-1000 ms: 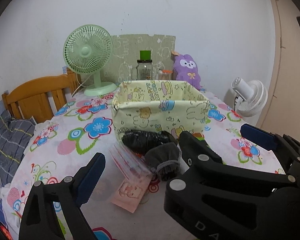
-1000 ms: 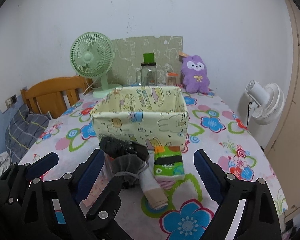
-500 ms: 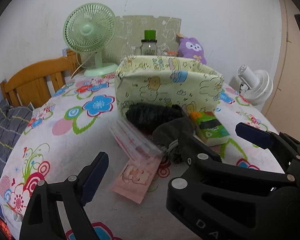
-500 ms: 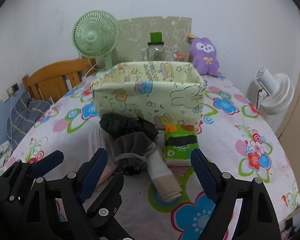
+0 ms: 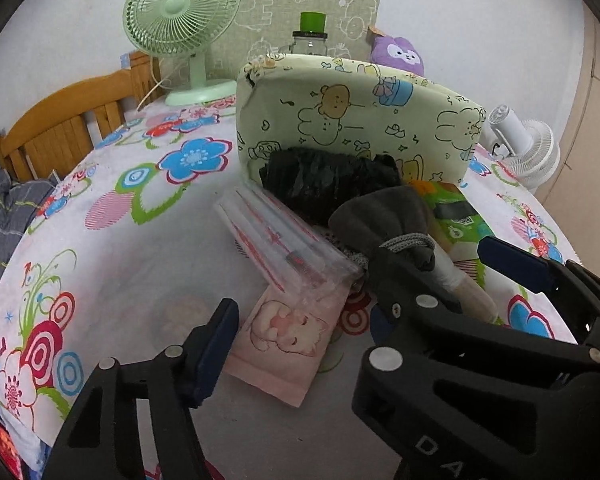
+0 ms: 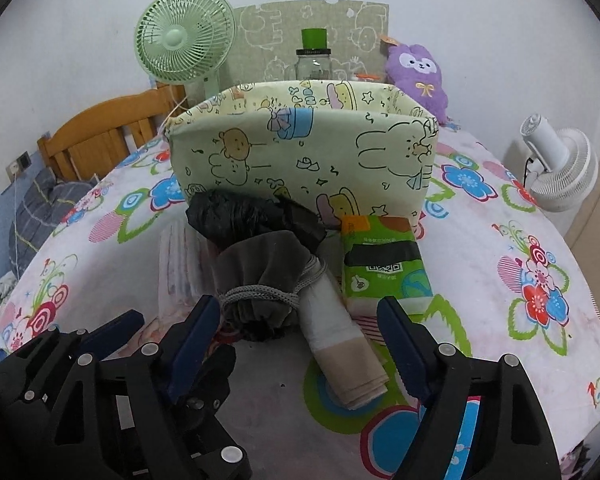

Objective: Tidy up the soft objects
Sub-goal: 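Grasp the pink packet with the left tool while the right tool grasps the grey sock bundle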

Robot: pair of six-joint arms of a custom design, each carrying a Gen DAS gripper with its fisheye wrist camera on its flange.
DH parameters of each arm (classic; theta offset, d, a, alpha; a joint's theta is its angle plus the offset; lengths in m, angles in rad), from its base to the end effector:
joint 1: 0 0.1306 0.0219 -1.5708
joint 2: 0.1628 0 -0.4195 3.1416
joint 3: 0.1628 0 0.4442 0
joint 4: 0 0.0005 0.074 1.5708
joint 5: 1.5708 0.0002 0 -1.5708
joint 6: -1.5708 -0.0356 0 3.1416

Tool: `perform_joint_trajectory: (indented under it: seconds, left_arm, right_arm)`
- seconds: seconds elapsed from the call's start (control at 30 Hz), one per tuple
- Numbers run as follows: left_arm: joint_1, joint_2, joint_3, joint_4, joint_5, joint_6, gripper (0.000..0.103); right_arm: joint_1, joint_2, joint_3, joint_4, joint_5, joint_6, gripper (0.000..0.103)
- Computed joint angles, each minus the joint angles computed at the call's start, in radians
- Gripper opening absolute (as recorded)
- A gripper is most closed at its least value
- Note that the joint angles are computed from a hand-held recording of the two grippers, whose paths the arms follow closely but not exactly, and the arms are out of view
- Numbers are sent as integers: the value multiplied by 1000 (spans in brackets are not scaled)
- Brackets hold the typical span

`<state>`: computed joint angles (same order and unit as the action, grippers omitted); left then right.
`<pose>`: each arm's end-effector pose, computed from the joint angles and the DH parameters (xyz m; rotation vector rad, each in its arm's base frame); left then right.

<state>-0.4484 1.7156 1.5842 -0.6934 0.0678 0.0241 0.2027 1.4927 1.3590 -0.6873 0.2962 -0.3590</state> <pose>0.5966 -0.2903 0.3916 0.5398 2.3537 -0.3008 0.5616 0.1043 0.4102 0.3201 2.3256 -0.0803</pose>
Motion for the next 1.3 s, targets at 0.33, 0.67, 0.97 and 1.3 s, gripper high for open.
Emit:
perform_joint_trajectory:
  seconds: [0.33, 0.67, 0.97, 1.3]
  left_arm:
    - [0, 6, 5, 6, -27, -11, 52]
    - [2, 3, 7, 0, -13, 2, 41]
    - [-10, -20, -12, 7, -14, -1, 40]
    - [-22, -61, -43, 45, -17, -8, 40]
  right_arm:
    - [-4, 32, 26, -1, -25, 7, 77]
    - [-10, 29, 19, 20, -76, 11, 56]
    - [-13, -5, -10, 39, -92, 5, 43]
    - [-10, -60, -49, 72, -76, 4, 42]
